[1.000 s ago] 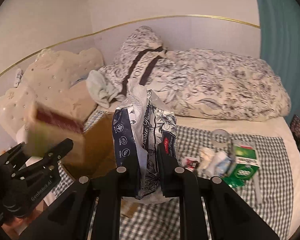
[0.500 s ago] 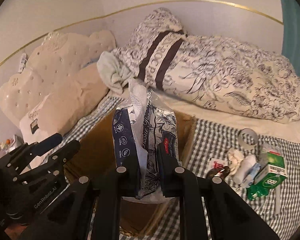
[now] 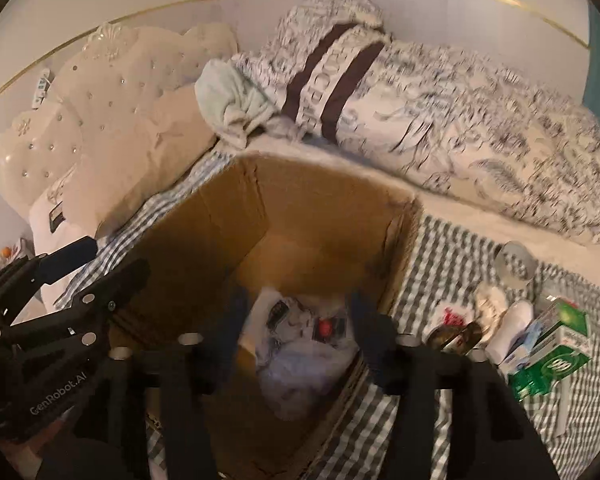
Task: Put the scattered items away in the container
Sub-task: 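Open both tools to drop the Amoxicillin box and tissue pack into the cardboard box, then move both tools back over the remaining items on the cloth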
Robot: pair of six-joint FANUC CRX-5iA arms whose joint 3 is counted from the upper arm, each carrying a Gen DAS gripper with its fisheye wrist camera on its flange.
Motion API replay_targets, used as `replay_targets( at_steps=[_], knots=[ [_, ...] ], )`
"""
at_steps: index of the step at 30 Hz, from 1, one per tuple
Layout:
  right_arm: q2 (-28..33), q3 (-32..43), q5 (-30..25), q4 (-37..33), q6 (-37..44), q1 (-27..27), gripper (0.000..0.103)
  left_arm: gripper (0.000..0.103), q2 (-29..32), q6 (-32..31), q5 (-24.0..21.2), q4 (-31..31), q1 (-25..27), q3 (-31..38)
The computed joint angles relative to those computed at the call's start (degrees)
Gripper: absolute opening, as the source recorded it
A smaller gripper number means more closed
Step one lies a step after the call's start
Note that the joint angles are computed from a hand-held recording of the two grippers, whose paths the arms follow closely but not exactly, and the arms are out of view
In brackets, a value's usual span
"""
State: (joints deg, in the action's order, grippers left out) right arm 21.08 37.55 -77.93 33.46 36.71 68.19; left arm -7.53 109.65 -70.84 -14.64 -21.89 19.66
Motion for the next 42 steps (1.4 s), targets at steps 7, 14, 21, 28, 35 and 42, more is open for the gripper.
replay_targets(
  at_steps=[7, 14, 21, 28, 35, 42],
  knots=[
    [-6.0, -8.3, 1.7, 11.5, -6.9, 2.5, 0.08, 0.092, -0.6, 0.8, 0.9, -2.0, -2.7, 2.4],
    [-10.7, -12.2, -2.3, 17.0, -12.6, 4.7, 0.096, 0.103, -0.8, 1.6, 1.3, -4.1, -7.5, 5.1],
    [-17.2, -16.4, -4.9, 16.9, -18.9, 6.5, 0.103, 0.103, 2.1, 4.2, -2.9, -9.0, -14.3, 11.1],
    [-16.4, -13.5, -20.9, 21.8, -24.8, 8.2, 0.103, 0.103, 5.8, 6.7, -6.6, -11.1, -19.3, 17.9],
    [-22.1, -20.3, -23.1, 26.6, -22.3, 10.8, 0.103, 0.103, 9.7, 6.3, -7.2, -11.7, -23.6, 22.9],
    [-28.9, -29.5, -23.5, 31.4, -27.8, 13.2, 0.103, 0.103, 13.2, 3.2, -6.1, -8.7, -25.6, 24.3]
  ],
)
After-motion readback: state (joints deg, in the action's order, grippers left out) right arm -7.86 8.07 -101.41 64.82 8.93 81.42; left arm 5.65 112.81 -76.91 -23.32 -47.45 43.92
